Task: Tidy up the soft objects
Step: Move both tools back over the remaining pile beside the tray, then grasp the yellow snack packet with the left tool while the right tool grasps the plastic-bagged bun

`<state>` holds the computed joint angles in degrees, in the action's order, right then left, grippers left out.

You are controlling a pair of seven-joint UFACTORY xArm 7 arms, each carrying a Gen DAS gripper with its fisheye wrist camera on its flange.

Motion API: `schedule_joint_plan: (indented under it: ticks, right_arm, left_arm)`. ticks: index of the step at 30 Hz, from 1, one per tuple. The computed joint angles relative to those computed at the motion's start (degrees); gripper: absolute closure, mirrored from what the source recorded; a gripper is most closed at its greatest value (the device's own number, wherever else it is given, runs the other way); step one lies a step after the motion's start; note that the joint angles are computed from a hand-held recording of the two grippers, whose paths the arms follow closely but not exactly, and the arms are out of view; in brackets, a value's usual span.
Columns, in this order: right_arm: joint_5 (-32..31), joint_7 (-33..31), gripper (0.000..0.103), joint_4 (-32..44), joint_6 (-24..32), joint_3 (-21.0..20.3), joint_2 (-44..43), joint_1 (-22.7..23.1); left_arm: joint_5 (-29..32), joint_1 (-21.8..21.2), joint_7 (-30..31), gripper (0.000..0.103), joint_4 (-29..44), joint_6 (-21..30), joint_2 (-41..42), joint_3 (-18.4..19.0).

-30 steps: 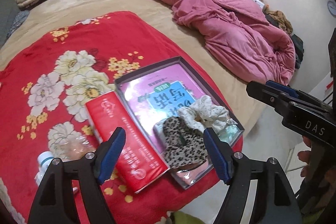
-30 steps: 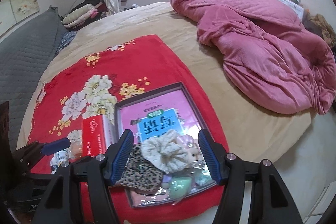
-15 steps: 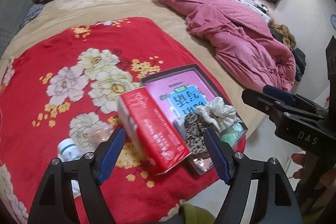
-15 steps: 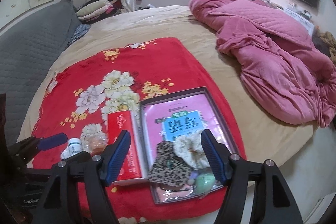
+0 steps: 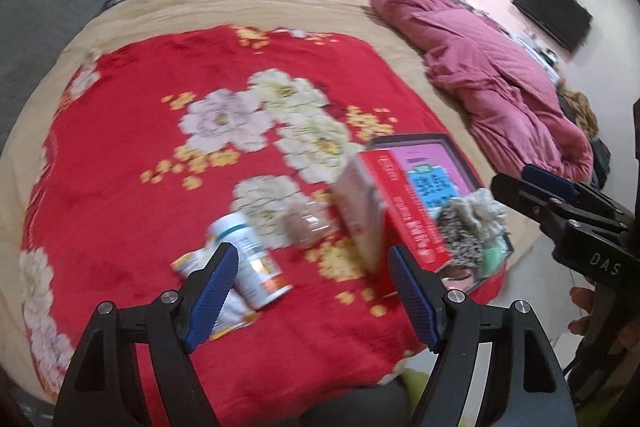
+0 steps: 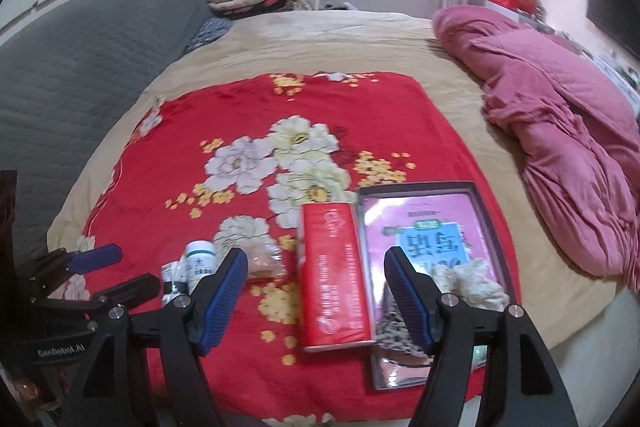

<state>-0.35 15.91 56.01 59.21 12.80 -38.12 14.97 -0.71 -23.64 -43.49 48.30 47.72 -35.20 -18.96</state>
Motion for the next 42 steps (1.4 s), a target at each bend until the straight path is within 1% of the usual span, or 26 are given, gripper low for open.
schedule_joint_plan:
  ticks: [4,7,10,14,17,21,26,30,32,39,42]
  right_arm:
    - [0.39,0.55,0.033,0.84,-0.67,1.90,2.51,1.44]
    - [0.24,0.80,0.033,1.27,-1.14,2.96,4.33,2.74]
    - [-0.24,0.60,0.033,1.46,-1.34,3.85,6.04,4.10]
    - [-0.33,1.28,0.033,1.10,-1.67,4.09,7.70,5.37]
    - [-0.64,1.55,0.033,0.89,-1.87,4.26,9.33,6.14]
    - [-1.70,2.08,0.033,0.69,-2.04,4.54,12.08,6.80]
    - [-5.26,3.07,0.033,0.86,-1.51,5.27,16.00,7.09]
    - [-7.02,4.41,0.033,1.39,-1.44,5.02,19.73,7.54]
    - [-8.09,4.99,0.033,1.88,-1.60,4.96,21.71,7.93]
    - [-15.29,8.34,0.033,4.80,-0.92,4.94,29.45,9.47]
    - [-18.07,8.60,0.033,5.89,-0.20,4.51,32.32,10.60]
  left_arm:
    - [-1.38,-0.17,-0.15,0.024,-5.34,1.72,-5.68,2.07]
    - [-2.61,-0.31,0.21,0.024,-8.67,2.65,-8.80,2.89]
    - [-4.08,-0.53,0.30,0.024,-11.67,3.11,-10.93,3.32]
    - [-6.27,-1.01,0.17,0.024,-15.25,2.45,-11.79,3.90]
    - [-7.45,-1.05,0.07,0.024,-17.01,1.00,-10.54,4.29]
    - [-8.37,-0.57,0.05,0.024,-18.78,-2.33,-7.96,5.34]
    - [-8.86,0.47,0.74,0.024,-19.21,-5.62,-2.21,6.96]
    - [-9.10,0.82,2.14,0.024,-18.79,-5.96,1.55,8.01]
    - [-10.19,0.58,2.98,0.024,-19.22,-7.38,2.69,8.80]
    - [-11.79,0.55,4.68,0.024,-18.77,-9.92,6.68,9.31]
    - [-12.06,0.63,4.72,0.024,-18.90,-10.70,7.76,9.21]
